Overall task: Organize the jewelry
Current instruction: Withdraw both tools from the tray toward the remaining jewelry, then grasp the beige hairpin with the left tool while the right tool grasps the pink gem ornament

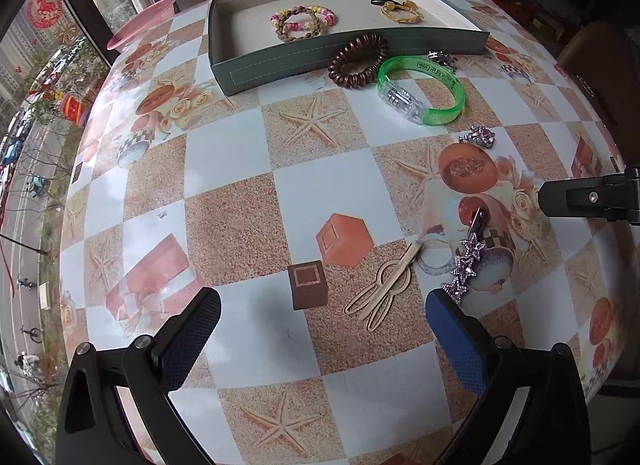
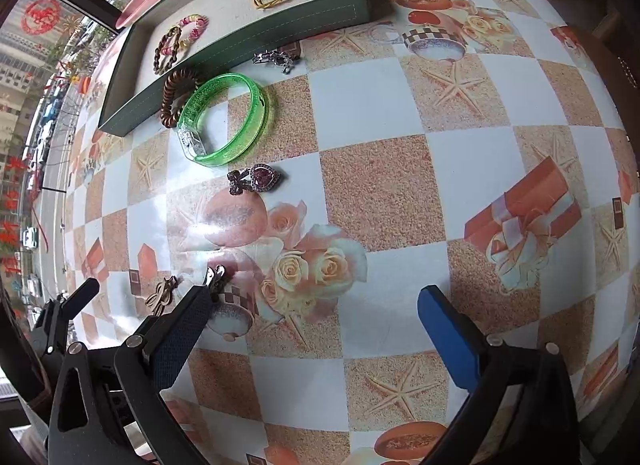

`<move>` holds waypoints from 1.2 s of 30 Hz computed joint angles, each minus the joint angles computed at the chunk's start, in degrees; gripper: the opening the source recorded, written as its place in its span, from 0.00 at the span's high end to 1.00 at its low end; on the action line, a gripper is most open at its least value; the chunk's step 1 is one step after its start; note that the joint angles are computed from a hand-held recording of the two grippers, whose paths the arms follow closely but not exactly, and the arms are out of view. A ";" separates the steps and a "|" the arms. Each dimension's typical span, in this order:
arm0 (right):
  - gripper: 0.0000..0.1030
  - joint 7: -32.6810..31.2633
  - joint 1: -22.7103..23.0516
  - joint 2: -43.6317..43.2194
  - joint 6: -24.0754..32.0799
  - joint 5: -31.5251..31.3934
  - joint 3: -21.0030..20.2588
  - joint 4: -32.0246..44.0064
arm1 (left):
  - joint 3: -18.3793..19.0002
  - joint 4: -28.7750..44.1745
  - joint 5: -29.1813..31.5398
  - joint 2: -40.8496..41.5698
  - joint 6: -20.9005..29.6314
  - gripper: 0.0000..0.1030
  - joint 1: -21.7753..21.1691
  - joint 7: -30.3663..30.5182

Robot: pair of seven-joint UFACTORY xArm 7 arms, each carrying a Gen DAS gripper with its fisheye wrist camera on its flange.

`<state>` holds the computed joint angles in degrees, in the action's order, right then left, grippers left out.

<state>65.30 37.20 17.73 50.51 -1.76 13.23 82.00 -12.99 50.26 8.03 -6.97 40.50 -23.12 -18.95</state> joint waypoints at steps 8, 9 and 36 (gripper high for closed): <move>0.00 -1.12 1.11 3.45 2.01 -1.65 -0.39 4.79 | 0.15 -0.16 0.24 1.47 -2.13 0.00 -0.15 1.20; 0.00 -1.50 1.18 3.72 2.30 -1.78 -0.48 5.17 | 0.20 -0.05 0.31 1.77 -1.85 0.03 -0.08 1.07; 0.37 -15.73 7.47 20.50 15.69 -11.37 -6.00 30.62 | 0.28 2.10 -3.74 3.32 -2.31 0.31 -0.94 2.77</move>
<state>49.58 44.68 38.23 66.20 -13.13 7.23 112.62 -12.71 52.35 4.29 -3.65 38.19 -24.06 -16.19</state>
